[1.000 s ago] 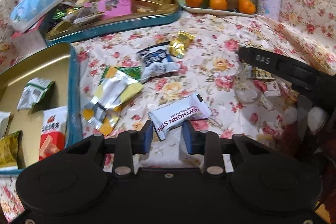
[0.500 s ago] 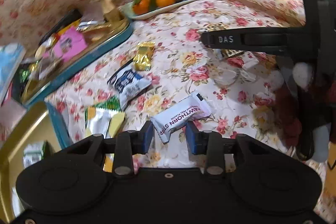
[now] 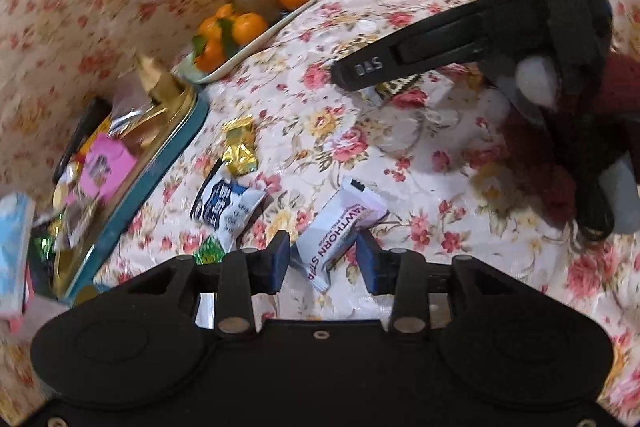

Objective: Organize snacks
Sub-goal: 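Grasp the white Hawthorn Strip packet with the left tool while the right tool holds its packet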

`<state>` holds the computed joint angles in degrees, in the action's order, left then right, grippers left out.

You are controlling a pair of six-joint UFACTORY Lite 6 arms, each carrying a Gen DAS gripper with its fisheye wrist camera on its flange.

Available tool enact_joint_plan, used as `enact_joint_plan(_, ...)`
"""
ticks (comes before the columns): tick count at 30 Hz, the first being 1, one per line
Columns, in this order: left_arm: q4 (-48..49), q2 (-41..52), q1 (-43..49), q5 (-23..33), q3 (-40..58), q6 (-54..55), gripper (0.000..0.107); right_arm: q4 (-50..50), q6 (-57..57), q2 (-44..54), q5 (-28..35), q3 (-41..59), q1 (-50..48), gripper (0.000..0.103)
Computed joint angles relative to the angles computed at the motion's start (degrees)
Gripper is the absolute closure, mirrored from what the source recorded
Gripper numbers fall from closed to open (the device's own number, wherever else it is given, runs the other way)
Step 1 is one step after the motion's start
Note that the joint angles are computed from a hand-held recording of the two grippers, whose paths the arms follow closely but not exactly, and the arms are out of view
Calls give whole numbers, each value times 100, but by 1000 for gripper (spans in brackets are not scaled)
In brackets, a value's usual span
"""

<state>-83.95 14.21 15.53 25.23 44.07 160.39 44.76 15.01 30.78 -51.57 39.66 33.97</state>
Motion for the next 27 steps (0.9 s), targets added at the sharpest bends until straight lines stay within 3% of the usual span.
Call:
enact_joint_plan(12,2418,748,-179,415,1252,-2236,57,-6,7,0,-4,-3,-1,67)
enact_joint_plan(21,3955,1523,-86,1314,2482,-5749,66,-15,12,2,-4,0,-4,67)
enact_joint_plan(27,3363,666,-279,333,1335,-6214,68,-27,26,0,-7,-4,-7,67)
